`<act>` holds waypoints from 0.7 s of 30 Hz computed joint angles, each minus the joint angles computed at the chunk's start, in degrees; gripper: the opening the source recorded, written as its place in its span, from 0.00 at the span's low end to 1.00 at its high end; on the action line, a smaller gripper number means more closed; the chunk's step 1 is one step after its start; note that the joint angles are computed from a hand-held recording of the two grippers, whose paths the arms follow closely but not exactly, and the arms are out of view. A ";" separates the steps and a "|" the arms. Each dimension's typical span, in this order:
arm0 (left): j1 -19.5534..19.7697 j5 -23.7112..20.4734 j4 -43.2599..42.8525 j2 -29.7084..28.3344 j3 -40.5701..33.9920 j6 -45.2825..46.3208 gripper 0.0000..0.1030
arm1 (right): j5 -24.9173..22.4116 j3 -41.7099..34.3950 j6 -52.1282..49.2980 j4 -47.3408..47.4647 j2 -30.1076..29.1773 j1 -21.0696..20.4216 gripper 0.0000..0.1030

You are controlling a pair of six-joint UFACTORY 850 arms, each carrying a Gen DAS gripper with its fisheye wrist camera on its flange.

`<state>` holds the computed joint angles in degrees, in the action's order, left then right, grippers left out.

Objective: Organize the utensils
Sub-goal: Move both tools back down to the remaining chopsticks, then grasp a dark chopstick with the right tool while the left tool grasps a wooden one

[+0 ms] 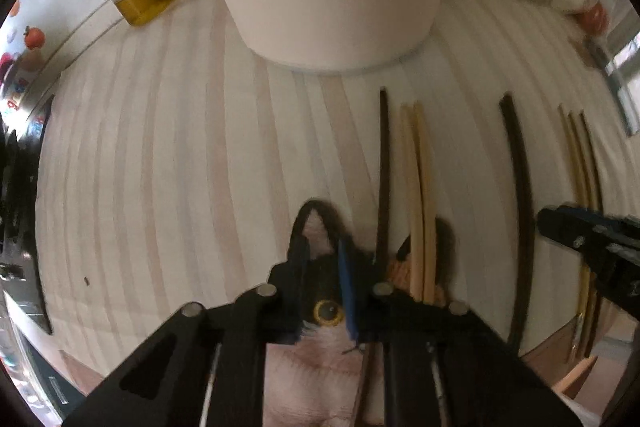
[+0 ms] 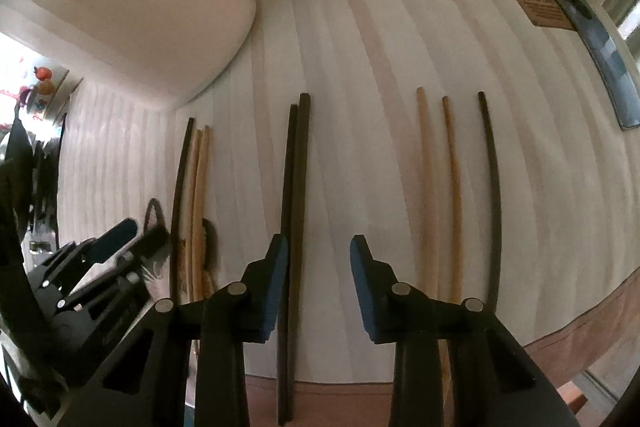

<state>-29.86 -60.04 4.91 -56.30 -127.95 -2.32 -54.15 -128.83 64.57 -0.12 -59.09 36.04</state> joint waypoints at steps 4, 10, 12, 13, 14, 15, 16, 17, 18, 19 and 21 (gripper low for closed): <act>0.40 0.53 -0.22 0.82 1.30 -1.65 0.11 | -4.55 -7.06 -2.86 -0.90 -4.21 -0.01 0.21; 0.89 1.06 1.88 1.67 2.86 -3.96 0.11 | -14.73 -23.84 -6.75 -2.50 -13.60 0.64 0.06; 1.36 1.48 1.68 2.46 4.21 -4.39 0.11 | -15.49 -23.58 -6.70 -2.59 -13.43 0.65 0.06; 1.59 1.56 1.90 2.84 4.82 -4.88 0.11 | -15.74 -22.86 -6.51 -2.80 -13.01 0.66 0.06; 1.78 1.54 1.87 2.85 4.83 -5.04 0.11 | -15.04 -19.75 -6.38 -2.89 -11.25 0.64 0.06; 1.91 1.44 2.02 2.90 4.93 -5.61 0.11 | -13.37 -15.69 -6.60 -2.52 -9.00 0.50 0.06; 2.26 1.24 1.81 3.24 5.34 -6.00 0.11 | -12.42 -12.78 -6.76 -2.47 -7.35 0.42 0.06; 2.72 1.11 0.95 3.58 5.82 -5.97 0.11 | -12.61 -11.44 -7.27 -2.53 -6.60 0.37 0.06; 3.31 0.63 -0.82 3.46 5.50 -5.40 0.11 | -13.11 -11.17 -7.92 -2.48 -6.44 0.33 0.06; 3.90 1.20 -4.28 4.28 6.99 -3.73 0.11 | -13.35 -11.47 -8.35 -2.32 -6.63 0.30 0.06; 4.52 2.31 -9.16 5.84 9.34 -0.64 0.12 | -13.30 -11.17 -8.84 -1.67 -6.44 0.13 0.06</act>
<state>-25.34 -57.73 -4.25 -50.46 -118.61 -2.96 -67.45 -139.99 55.73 -1.79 -65.53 36.17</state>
